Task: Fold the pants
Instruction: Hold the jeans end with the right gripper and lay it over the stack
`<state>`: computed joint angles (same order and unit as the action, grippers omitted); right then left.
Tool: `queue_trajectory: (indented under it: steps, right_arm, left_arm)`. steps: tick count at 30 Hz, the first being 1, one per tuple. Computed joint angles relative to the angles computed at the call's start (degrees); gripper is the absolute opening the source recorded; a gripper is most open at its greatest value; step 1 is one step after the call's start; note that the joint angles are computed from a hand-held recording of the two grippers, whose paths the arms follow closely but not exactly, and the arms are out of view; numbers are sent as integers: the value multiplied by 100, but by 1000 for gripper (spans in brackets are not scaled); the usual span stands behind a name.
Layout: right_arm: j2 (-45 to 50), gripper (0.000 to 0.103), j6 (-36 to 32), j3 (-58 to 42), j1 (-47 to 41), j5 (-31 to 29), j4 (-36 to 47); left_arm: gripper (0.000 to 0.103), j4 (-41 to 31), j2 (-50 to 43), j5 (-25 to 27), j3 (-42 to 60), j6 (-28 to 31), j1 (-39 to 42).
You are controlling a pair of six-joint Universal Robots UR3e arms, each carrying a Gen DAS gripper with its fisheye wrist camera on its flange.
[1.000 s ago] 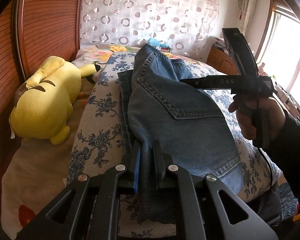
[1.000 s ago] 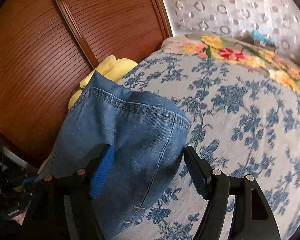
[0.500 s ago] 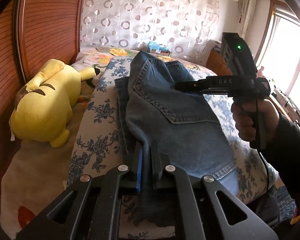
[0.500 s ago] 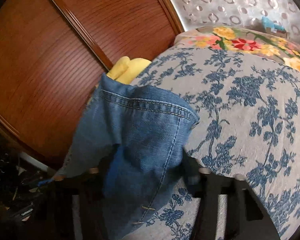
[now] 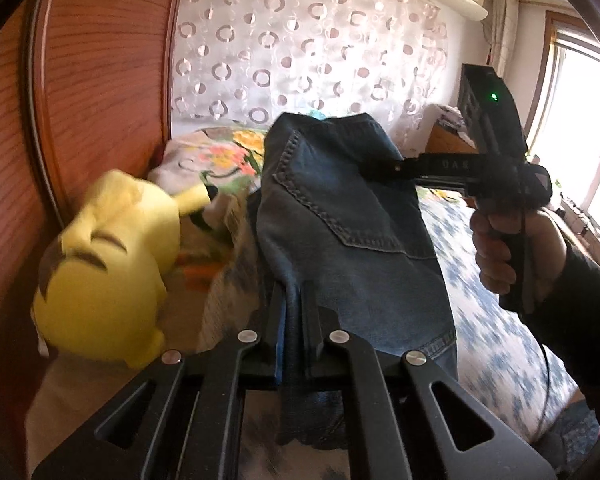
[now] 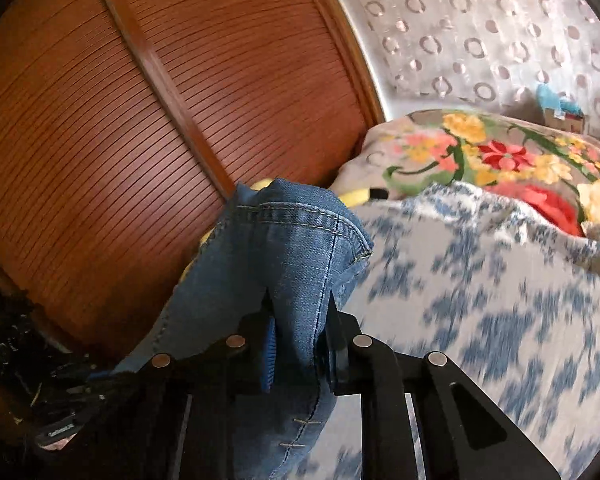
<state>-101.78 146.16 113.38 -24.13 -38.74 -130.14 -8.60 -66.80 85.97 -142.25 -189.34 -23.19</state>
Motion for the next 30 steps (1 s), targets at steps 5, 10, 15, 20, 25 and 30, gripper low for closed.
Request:
queue_trajectory:
  steps: [5, 10, 15, 20, 25, 30]
  right_arm:
    - [1284, 19, 1334, -671, 541, -561, -1807]
    - [2098, 21, 1719, -1430, 837, -1151, -2234]
    - [2799, 39, 1537, -2201, 1315, -2179, -2216]
    - [2798, 50, 1417, -2237, 1476, -2583, -2362]
    - [2558, 58, 1414, -2062, 1553, -2859, -2585]
    - [1893, 58, 1467, -1253, 1420, -2573, -3174]
  left_arm:
    - [7, 249, -1344, -303, 997, 559, 482]
    - [7, 336, -2483, -250, 1891, 771, 456]
    - [7, 382, -2957, -216, 2081, 800, 424]
    - [7, 457, -3114, -49, 2099, 747, 288]
    - [7, 496, -3101, -45, 2025, 729, 291]
    - [7, 549, -3037, 36, 1915, 673, 231]
